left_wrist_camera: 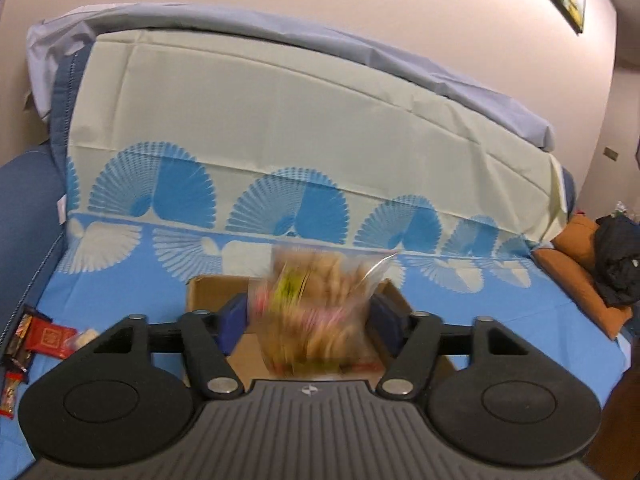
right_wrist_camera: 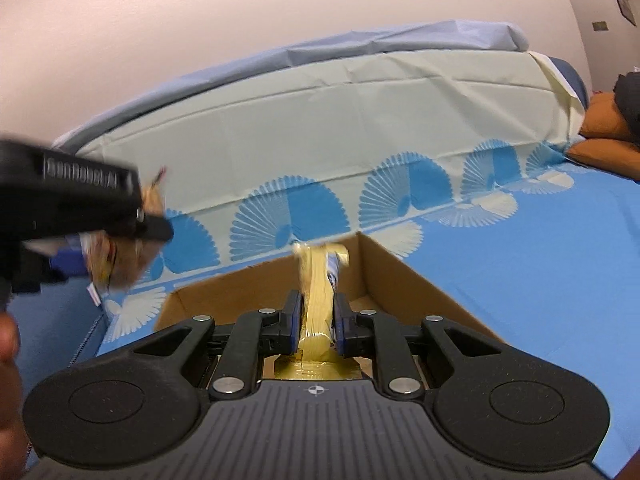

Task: Organize snacks
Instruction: 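Open both grippers to drop the snacks into the box, then grasp the small red candy stick with the left gripper while the right gripper returns to the pile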

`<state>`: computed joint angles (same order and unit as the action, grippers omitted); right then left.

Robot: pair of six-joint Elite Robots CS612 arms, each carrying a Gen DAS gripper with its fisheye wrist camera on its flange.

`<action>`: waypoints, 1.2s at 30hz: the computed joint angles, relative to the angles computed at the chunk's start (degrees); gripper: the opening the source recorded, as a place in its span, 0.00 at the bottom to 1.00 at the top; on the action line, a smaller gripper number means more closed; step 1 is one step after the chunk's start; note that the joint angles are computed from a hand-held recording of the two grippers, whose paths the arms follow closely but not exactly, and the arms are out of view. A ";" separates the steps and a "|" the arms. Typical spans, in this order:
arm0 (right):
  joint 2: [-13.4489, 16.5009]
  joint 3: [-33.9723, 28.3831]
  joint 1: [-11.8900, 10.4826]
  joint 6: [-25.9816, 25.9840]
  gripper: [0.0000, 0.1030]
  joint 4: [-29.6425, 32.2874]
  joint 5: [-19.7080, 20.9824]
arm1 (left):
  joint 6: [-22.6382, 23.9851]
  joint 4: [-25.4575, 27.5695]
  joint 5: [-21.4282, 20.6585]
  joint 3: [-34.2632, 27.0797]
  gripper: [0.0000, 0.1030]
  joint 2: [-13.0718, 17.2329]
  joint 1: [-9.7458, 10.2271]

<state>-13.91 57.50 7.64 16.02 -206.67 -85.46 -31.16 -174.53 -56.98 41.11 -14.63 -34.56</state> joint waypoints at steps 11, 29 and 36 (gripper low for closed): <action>-0.11 0.64 0.56 -0.88 0.55 0.22 -3.07 | 6.11 -17.62 7.66 17.90 0.42 -4.96 -1.31; -0.17 1.37 1.76 -7.81 0.56 0.84 0.37 | -18.06 7.81 23.27 31.86 0.32 -9.09 1.39; 0.13 0.97 1.95 -9.34 0.56 1.02 3.34 | -24.53 25.31 23.13 24.74 0.34 -6.15 4.12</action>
